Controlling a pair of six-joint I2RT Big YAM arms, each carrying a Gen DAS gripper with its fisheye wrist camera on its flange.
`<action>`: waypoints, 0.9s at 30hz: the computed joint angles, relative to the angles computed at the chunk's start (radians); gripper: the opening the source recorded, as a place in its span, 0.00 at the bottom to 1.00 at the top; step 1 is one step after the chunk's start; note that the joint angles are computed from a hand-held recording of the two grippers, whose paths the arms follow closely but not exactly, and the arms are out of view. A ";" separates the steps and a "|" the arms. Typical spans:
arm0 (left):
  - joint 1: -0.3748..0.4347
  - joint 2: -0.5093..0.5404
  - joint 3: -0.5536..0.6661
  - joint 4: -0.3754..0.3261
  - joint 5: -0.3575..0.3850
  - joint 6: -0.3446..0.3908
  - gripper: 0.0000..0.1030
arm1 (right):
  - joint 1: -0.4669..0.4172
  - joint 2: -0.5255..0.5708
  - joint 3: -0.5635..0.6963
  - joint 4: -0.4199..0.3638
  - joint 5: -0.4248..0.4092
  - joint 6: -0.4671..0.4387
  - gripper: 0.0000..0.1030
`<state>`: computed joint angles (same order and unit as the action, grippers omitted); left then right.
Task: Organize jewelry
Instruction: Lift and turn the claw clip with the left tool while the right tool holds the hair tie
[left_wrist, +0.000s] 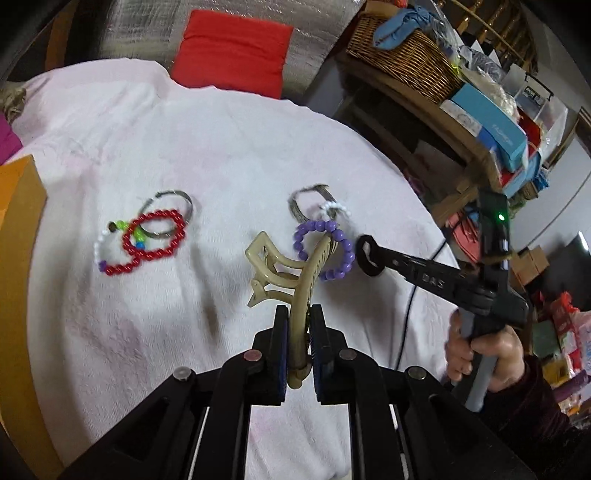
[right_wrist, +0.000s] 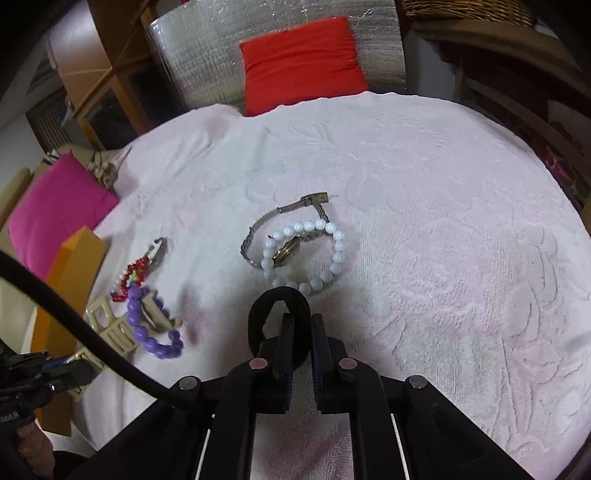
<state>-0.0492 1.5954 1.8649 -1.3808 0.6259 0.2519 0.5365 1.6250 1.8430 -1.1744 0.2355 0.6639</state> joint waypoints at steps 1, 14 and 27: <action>-0.004 -0.004 -0.002 0.015 -0.028 -0.005 0.11 | 0.000 -0.002 -0.002 0.000 0.004 0.002 0.09; -0.031 -0.025 -0.003 0.088 -0.290 0.044 0.10 | -0.006 -0.017 -0.021 0.029 -0.013 0.018 0.09; 0.084 -0.069 -0.022 0.198 -0.190 -0.055 0.08 | 0.016 -0.008 -0.003 0.087 -0.034 0.022 0.09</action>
<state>0.0346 1.5260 1.8430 -1.1832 0.4361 0.1970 0.5527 1.6172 1.8403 -1.0869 0.2020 0.6862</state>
